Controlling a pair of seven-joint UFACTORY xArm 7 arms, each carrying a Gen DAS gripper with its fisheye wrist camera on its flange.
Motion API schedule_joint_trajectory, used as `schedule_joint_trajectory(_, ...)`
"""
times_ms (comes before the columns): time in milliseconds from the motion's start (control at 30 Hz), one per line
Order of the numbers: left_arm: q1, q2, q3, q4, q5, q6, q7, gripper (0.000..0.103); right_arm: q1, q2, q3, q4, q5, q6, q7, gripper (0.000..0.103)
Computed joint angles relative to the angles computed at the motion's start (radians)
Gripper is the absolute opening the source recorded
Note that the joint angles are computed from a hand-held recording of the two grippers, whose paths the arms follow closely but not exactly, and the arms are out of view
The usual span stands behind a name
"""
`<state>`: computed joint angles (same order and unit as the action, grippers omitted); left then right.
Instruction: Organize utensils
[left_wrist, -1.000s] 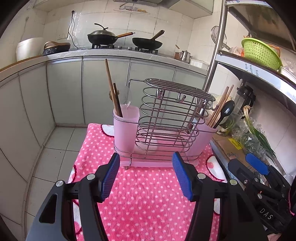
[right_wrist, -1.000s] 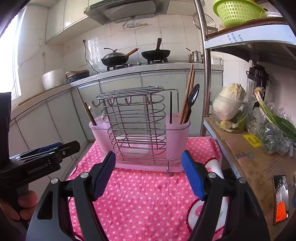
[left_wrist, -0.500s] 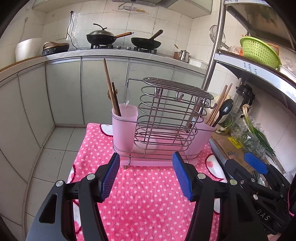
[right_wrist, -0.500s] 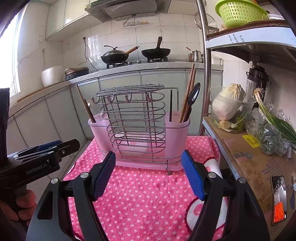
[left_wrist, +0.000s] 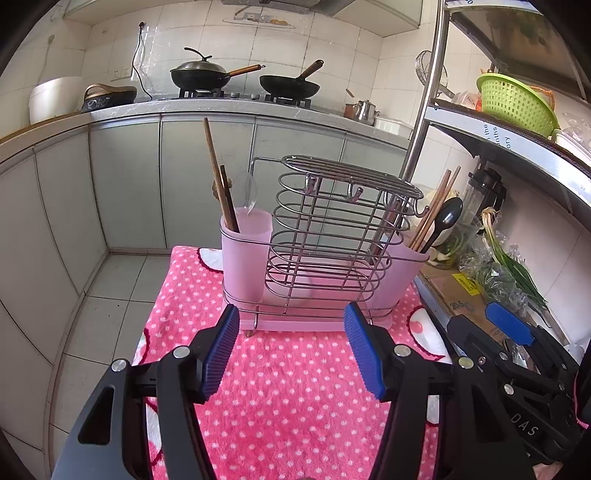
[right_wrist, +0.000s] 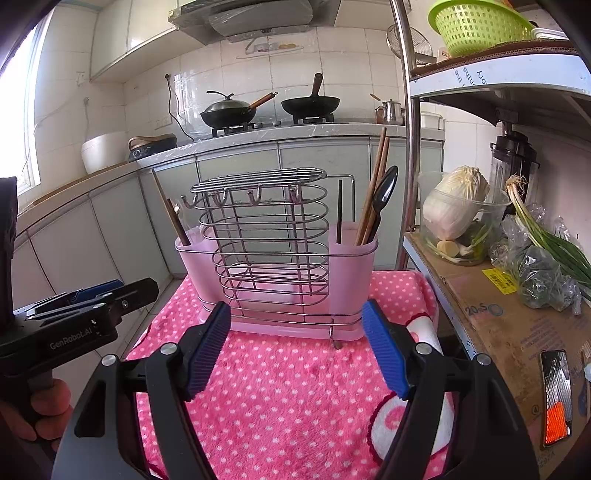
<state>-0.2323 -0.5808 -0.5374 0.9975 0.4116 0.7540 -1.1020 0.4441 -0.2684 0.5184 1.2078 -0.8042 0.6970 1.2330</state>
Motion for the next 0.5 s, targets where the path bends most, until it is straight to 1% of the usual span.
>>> schedule_joint_trajectory(500,0.004,0.005,-0.010,0.021,0.014,0.010,-0.007,0.058,-0.001,0.000,-0.002,0.006,0.002,0.001,-0.001,0.074)
